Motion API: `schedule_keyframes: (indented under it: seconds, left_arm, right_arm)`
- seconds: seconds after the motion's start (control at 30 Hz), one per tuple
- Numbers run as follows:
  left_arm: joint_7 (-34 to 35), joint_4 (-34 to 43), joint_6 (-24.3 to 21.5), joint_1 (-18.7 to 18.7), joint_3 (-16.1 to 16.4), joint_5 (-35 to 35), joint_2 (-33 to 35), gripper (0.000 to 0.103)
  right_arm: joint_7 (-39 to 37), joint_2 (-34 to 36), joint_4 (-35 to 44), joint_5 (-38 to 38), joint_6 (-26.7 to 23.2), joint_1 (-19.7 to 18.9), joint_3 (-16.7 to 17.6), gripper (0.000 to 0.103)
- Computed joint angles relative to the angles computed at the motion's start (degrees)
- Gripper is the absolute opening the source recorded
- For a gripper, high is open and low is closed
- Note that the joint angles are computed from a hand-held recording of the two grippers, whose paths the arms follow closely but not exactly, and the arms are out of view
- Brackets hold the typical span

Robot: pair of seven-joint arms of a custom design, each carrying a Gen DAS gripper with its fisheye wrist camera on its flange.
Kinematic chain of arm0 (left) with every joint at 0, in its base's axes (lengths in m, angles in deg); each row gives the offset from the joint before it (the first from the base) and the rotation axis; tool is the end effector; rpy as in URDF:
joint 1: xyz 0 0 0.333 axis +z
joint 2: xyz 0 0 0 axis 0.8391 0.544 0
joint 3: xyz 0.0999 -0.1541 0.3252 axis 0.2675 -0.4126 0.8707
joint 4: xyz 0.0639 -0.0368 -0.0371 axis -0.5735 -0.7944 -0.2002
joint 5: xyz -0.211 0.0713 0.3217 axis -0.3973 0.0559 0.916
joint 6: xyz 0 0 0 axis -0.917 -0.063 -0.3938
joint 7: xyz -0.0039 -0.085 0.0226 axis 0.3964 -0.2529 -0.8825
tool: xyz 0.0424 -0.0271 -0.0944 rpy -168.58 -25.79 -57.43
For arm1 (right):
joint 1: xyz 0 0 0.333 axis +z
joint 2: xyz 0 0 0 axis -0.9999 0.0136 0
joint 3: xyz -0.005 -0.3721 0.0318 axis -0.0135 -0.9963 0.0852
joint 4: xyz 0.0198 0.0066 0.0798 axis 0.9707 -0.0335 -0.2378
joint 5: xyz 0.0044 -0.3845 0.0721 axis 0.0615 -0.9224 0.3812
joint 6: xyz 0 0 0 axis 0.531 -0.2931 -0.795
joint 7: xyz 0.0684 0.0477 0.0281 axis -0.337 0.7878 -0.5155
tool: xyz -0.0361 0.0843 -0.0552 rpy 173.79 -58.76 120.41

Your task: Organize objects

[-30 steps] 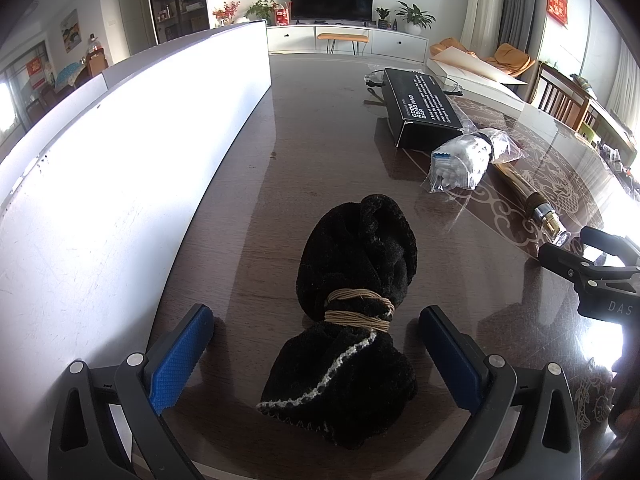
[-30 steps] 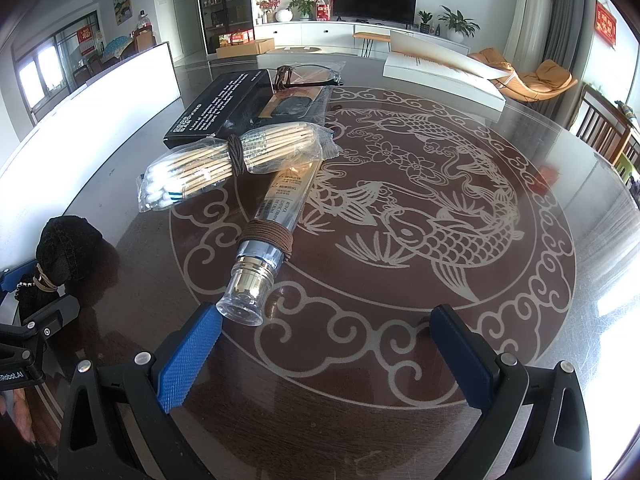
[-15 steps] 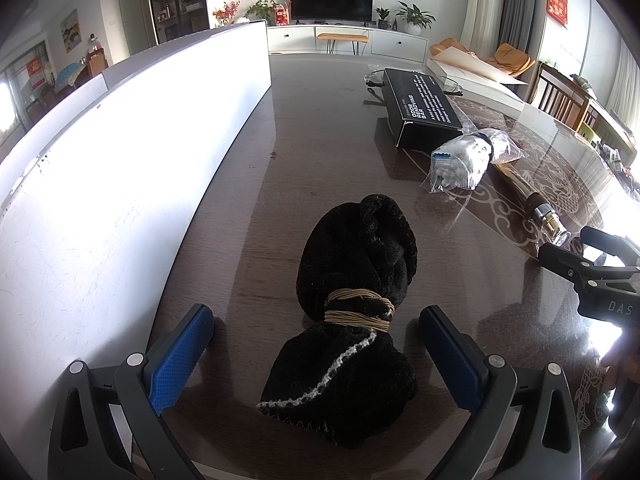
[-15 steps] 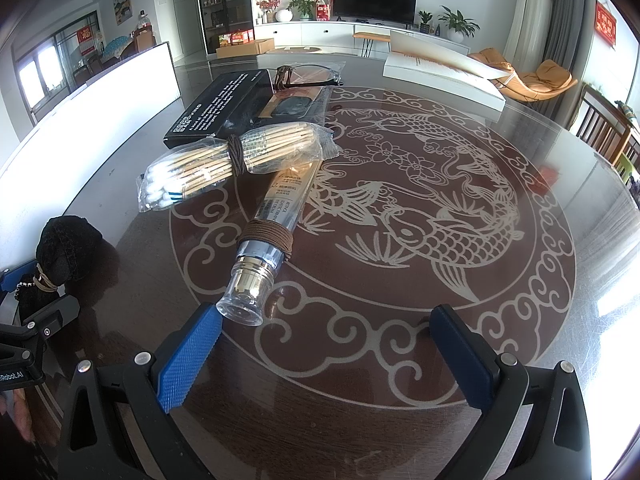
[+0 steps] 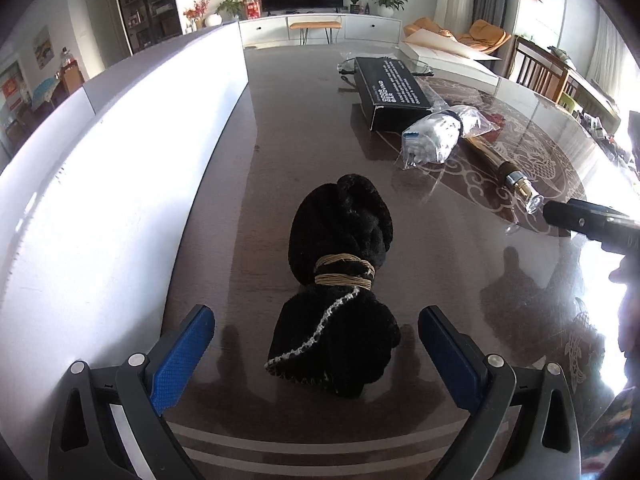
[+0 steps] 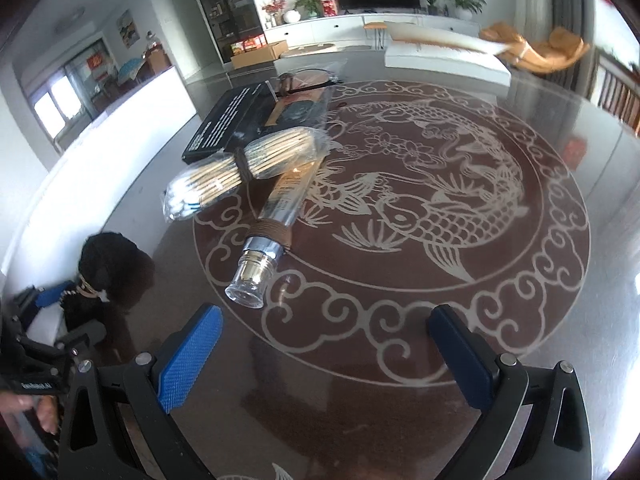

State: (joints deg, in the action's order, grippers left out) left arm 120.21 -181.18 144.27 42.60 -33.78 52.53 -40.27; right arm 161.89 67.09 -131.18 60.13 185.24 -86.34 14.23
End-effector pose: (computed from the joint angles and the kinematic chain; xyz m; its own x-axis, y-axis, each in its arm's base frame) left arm 0.4634 -0.2162 0.5383 -0.3773 -0.9252 -0.0402 -0.7646 0.3356 -0.5502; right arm 0.4369 0.0092 0.4841 -0.1236 -0.9715 -0.2020 -0.8115 0.2161 -0.5429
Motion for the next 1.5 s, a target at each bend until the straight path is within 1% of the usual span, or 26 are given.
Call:
schedule_keyframes:
  seconds: [0.1, 0.17, 0.2, 0.23, 0.27, 0.3, 0.33, 0.37, 0.4, 0.43, 0.47, 0.53, 0.6, 0.63, 0.67, 0.77, 0.87, 0.93, 1.0, 1.03, 1.1, 1.2, 1.27, 1.33, 1.43, 1.5]
  left_arm:
    - [-3.55, 1.17, 0.63, 1.46, -1.60, 4.92, 0.77, 0.103]
    - [-4.56, 3.44, -0.15, 1.48, -1.89, 6.17, 2.43, 0.103]
    - [-4.10, 4.43, -0.51, 1.19, -1.79, 5.83, 3.21, 0.100]
    - [-3.84, 5.10, -0.76, 1.06, -1.83, 5.91, 3.92, 0.094]
    - [-3.85, 6.11, -1.82, 1.01, -2.02, 6.42, 4.84, 0.068]
    - [-3.51, 6.80, -3.21, 1.57, -2.62, 6.31, 5.48, 0.040]
    - [-0.83, 6.13, -1.74, 0.41, -1.35, 2.18, 5.39, 0.033]
    - [-0.82, 5.76, -2.12, 0.58, -1.24, 1.50, 4.99, 0.031]
    - [-2.14, 5.52, -2.26, 0.92, -1.55, 2.75, 4.72, 0.030]
    - [-1.89, 4.43, -1.15, 0.86, -1.47, 2.40, 3.86, 0.030]
    - [-1.43, 3.37, -0.43, 0.68, -1.29, 1.74, 2.90, 0.030]
    - [0.07, 1.46, 0.42, -0.16, -0.39, -1.20, 0.75, 0.030]
    - [2.83, 0.17, 0.89, -1.84, 1.35, -6.69, -1.19, 0.030]
    - [4.08, -0.33, 0.99, -2.69, 2.22, -9.36, -2.20, 0.030]
    - [5.19, -0.56, 0.96, -3.36, 2.95, -11.41, -2.96, 0.030]
    - [7.63, -0.76, 0.49, -4.76, 4.60, -15.89, -5.30, 0.030]
    - [8.30, -0.33, 0.05, -5.01, 5.10, -17.46, -7.02, 0.030]
    - [9.28, 0.10, -0.11, -5.45, 5.99, -18.76, -8.14, 0.030]
    - [10.79, -0.13, -0.27, -6.00, 7.35, -20.29, -10.05, 0.030]
    - [11.37, -0.15, -0.55, -6.02, 8.01, -20.73, -11.02, 0.030]
    - [11.85, 0.29, -1.09, -5.49, 9.08, -20.98, -12.49, 0.030]
    - [12.45, 2.09, -1.99, -4.43, 11.14, -21.75, -13.08, 0.030]
    - [12.44, 3.18, -2.56, -2.26, 11.97, -20.80, -13.31, 0.030]
    - [11.07, 4.44, -3.08, 1.51, 11.77, -17.59, -12.83, 0.030]
    - [9.70, 6.72, -5.09, 5.91, 12.58, -14.50, -10.94, 0.030]
    - [7.69, 7.87, -5.71, 9.48, 11.79, -11.02, -8.87, 0.030]
  right_arm:
    - [0.28, 0.07, 2.73, 0.26, -4.38, -0.01, -0.58, 0.103]
    - [0.98, 1.96, 5.52, -1.35, -6.17, -0.08, 0.66, 0.103]
    - [2.14, 3.49, 7.29, -3.17, -7.25, -0.48, 1.67, 0.102]
    - [3.67, 5.06, 9.05, -5.52, -8.52, -0.88, 2.68, 0.100]
    - [5.78, 7.13, 11.19, -8.86, -10.17, -1.28, 3.90, 0.092]
    - [7.70, 8.92, 13.08, -12.13, -12.14, -1.36, 4.48, 0.082]
    - [12.59, 10.21, 14.48, -19.35, -13.13, -2.25, 5.84, 0.075]
    - [14.39, 11.00, 15.42, -23.25, -13.54, -2.26, 6.41, 0.051]
    - [14.02, 11.35, 15.87, -23.14, -13.70, -1.13, 5.58, 0.031]
    - [12.47, 11.33, 15.98, -20.67, -14.23, 0.03, 4.44, 0.029]
    - [8.51, 10.54, 14.93, -15.45, -13.32, 1.63, 2.69, 0.029]
    - [5.97, 8.44, 12.46, -12.19, -11.65, 2.22, 1.55, 0.029]
    - [-1.86, 5.24, 9.21, 0.83, -10.12, 5.64, -2.85, 0.029]
    - [-6.35, 3.77, 8.07, 8.46, -10.05, 7.45, -5.25, 0.029]
    - [-12.18, 1.83, 6.68, 18.29, -9.99, 10.01, -8.43, 0.029]
    - [-23.00, -1.65, 5.30, 37.55, -12.28, 13.96, -14.50, 0.029]
    - [-29.42, -3.55, 4.48, 49.90, -15.02, 15.16, -16.92, 0.029]
    - [-32.52, -4.01, 4.37, 56.05, -17.04, 15.26, -17.55, 0.029]
    - [-34.54, -4.60, 4.44, 60.61, -17.96, 15.24, -16.59, 0.029]
    - [-35.01, -4.84, 4.76, 61.72, -18.16, 15.10, -15.64, 0.029]
    - [-36.28, -4.57, 6.42, 63.67, -18.74, 15.12, -13.51, 0.029]
    - [-38.08, -3.95, 9.28, 67.08, -19.09, 15.78, -9.34, 0.029]
    - [-39.94, -2.07, 12.18, 69.47, -19.59, 16.20, -6.81, 0.029]
    - [-40.08, -0.15, 15.30, 70.11, -19.12, 16.37, -3.63, 0.029]
    - [-40.40, 6.01, 22.54, 70.26, -17.39, 16.98, 0.73, 0.029]
    - [-38.95, 11.29, 28.20, 67.80, -15.31, 17.88, 3.25, 0.029]
